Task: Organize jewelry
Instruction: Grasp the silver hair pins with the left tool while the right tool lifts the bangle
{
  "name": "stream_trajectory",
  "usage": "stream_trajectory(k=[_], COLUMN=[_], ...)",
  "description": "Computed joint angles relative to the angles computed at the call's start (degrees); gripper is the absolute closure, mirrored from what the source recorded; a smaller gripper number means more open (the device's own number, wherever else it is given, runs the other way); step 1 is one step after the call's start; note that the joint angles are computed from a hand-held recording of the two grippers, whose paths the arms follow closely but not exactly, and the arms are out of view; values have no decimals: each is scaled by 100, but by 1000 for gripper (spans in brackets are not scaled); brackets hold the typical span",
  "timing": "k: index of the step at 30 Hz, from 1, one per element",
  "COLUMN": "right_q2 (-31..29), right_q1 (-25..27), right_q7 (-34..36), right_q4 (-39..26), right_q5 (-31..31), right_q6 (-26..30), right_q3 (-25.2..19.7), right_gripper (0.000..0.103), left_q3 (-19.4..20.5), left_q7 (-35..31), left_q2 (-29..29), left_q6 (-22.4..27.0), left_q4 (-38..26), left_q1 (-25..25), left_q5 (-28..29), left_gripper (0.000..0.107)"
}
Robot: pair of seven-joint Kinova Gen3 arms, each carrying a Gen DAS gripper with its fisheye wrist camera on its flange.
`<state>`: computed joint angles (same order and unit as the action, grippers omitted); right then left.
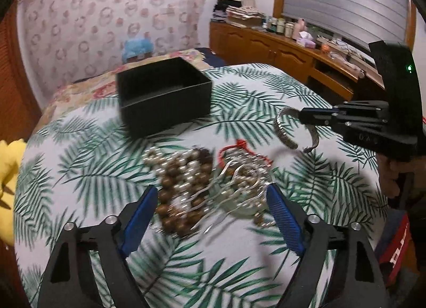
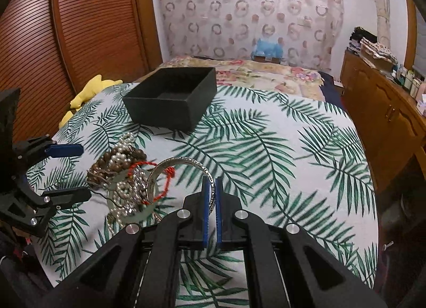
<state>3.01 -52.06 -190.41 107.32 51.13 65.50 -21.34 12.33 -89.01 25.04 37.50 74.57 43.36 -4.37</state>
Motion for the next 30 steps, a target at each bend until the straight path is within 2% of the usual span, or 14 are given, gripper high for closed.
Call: stream_trajectory(k=[5,8,16,22,25,27,30], right_q2=[-64,-118,-161,-107,-67,-48,-44], right_q1=[-41,-42,-14,-50,-86,-104,-119], right_q7=[-175,-230,-340,-347,-335,-335,-335], right_q4=[120,181,273,249,211,197,188], right_q5=[-29,-49,-47,9,41,43,32], right_q6=[96,132,106,41,29,30,34], right_q3=[-59,-96,-165,-181,-165,-150,-132], right_gripper=[98,98,98,98,98,98,98], left_q3=[17,0,-225,-33,-36,-54,-14], left_q7=[-159,-295,-329,-652,-758,-725,-737], left_q2=[284,458,768,878,803,740,654], left_q6=[216,422,855,918,736,673,581], left_q4=[-402,-663,-1147,-1255,-1083,-1006,-886], left_q1=[191,292,643,419,375,347,226], left_q5=[-125,-177,-424,-147,-49,17,131], left_gripper=[31,41,41,41,42,53,54])
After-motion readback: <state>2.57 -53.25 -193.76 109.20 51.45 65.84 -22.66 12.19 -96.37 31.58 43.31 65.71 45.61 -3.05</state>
